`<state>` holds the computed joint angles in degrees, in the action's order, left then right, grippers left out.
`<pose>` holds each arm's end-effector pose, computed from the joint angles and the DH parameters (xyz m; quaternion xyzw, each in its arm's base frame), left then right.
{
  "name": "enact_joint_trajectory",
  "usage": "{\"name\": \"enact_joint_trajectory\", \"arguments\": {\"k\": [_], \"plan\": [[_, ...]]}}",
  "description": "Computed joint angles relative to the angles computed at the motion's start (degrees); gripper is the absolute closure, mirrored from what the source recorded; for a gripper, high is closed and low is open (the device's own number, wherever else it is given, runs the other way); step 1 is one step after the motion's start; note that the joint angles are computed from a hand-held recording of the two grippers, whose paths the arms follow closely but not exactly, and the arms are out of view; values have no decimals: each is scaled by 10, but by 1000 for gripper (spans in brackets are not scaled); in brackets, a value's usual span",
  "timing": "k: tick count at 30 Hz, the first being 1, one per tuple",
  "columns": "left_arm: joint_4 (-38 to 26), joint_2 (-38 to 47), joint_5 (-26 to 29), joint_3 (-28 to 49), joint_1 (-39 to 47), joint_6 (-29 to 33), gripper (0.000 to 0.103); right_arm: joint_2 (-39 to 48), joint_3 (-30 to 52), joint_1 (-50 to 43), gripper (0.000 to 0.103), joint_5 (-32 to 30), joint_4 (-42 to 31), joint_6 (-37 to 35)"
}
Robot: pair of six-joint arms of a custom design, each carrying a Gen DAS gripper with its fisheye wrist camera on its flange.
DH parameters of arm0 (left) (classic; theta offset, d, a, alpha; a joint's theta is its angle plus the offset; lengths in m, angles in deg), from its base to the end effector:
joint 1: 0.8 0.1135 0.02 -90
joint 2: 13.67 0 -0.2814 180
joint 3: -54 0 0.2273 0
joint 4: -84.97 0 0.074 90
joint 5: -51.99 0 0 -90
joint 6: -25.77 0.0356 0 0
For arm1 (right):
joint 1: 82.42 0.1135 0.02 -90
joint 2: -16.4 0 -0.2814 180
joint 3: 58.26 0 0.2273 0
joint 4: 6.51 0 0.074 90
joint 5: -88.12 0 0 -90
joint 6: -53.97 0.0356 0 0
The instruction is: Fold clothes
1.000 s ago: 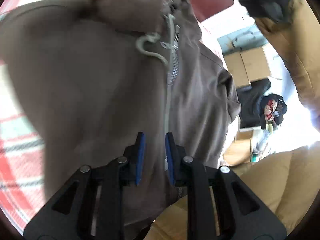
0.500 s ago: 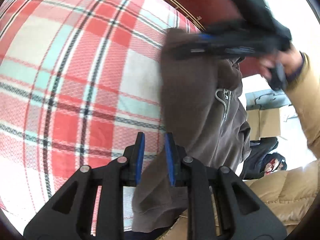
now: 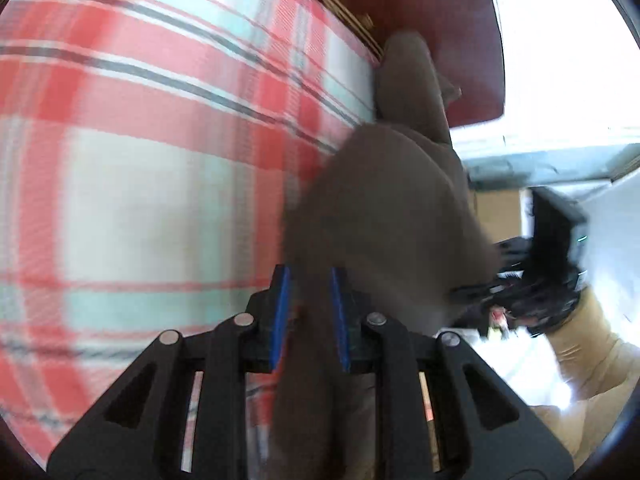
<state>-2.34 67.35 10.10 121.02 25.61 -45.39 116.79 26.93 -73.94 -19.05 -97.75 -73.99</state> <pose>0.1707 0.0552 0.2406 -0.1001 0.9041 -0.4090 0.0730 0.2551 0.0487 0.2271 0.3662 -0.9078 -0.1789 0.0991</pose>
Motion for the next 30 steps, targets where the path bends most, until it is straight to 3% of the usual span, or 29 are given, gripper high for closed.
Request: {"name": "enact_joint_trajectory", "arguments": {"k": [3, 5, 7, 8, 9, 10, 12, 13, 15, 17, 20, 24, 25, 28, 30], "plan": [[65, 13, -7, -10, -67, -77, 50, -7, -26, -18, 85, -14, 26, -16], [85, 19, 3, -16, -86, -95, 46, -13, -24, -12, 85, -2, 23, -24], [110, 12, -2, -21, -112, -122, 50, -3, 5, -1, 78, 2, -8, -33], [122, 9, -4, -23, -125, -136, 69, 4, 38, 9, 75, 0, -30, -32], [134, 6, -7, -25, -138, -149, 80, 13, 74, 20, 70, -4, -52, -30], [142, -5, -15, -26, -156, -164, 81, 22, 112, 30, 60, -6, -75, -29], [156, -29, -28, -28, -192, -198, 81, 46, 219, 44, 50, -63, -98, -15], [164, -40, -29, -31, -206, -216, 81, 62, 276, 50, 40, -91, -106, -4], [181, -61, -34, -36, -235, -254, 81, 134, 382, 74, 32, -131, -128, 29], [193, -78, -32, -47, -242, -277, 81, 218, 447, 119, 32, -77, -139, 85], [203, -95, -14, -67, -232, -293, 81, 300, 461, 171, 36, 6, -136, 121], [165, -106, -2, -80, -194, -250, 81, 341, 437, 210, 81, 23, -90, 145], [150, -110, 0, -82, -180, -232, 81, 337, 437, 213, 87, 18, -85, 147], [17, -114, 29, -72, -56, -71, 81, 294, 449, 209, 92, -36, -101, 131], [-103, -97, 27, -58, 70, 91, 81, 267, 471, 203, 92, -86, -124, 117]]}}
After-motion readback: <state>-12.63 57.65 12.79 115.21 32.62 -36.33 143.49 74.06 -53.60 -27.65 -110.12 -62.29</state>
